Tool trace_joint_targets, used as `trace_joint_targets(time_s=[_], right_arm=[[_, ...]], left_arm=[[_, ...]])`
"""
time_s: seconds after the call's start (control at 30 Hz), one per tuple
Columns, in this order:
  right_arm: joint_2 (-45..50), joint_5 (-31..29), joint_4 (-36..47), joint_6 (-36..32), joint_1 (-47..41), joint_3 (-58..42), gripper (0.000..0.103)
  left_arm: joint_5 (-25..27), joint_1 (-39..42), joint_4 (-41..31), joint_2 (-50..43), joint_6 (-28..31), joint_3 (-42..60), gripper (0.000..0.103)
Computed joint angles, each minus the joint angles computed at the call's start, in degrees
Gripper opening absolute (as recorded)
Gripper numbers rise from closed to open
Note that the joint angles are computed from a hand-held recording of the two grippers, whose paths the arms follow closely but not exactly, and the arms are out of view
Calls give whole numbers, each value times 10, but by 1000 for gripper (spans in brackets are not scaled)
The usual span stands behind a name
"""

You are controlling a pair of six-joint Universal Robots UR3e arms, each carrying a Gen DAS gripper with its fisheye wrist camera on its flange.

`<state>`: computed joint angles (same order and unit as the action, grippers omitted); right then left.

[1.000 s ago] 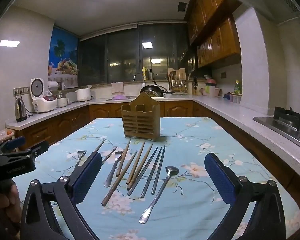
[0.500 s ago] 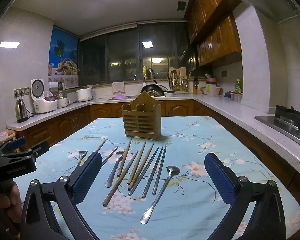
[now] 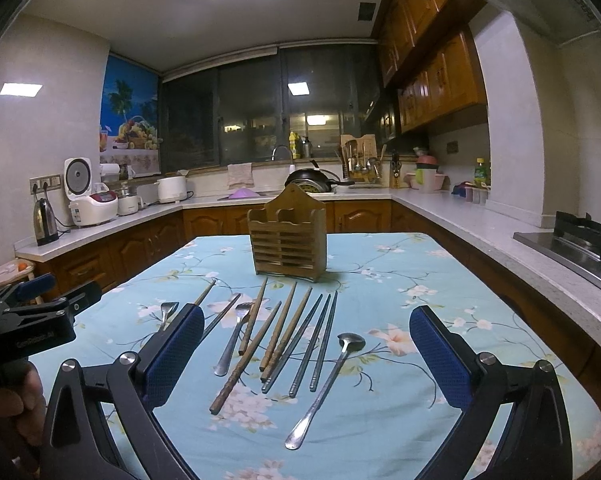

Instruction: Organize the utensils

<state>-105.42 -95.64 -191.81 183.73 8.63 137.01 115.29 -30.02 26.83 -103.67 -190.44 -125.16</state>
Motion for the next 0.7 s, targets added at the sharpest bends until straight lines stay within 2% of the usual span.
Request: trace_joint_targets(time_s=[0.43, 0.7], right_arm=[[6, -4, 0, 3, 6, -5, 103], [4, -2, 4, 3, 4, -5, 103]], left_arm=[[-5, 5, -2, 2, 2, 1, 102], [-28, 20, -11, 3, 0, 7, 102]])
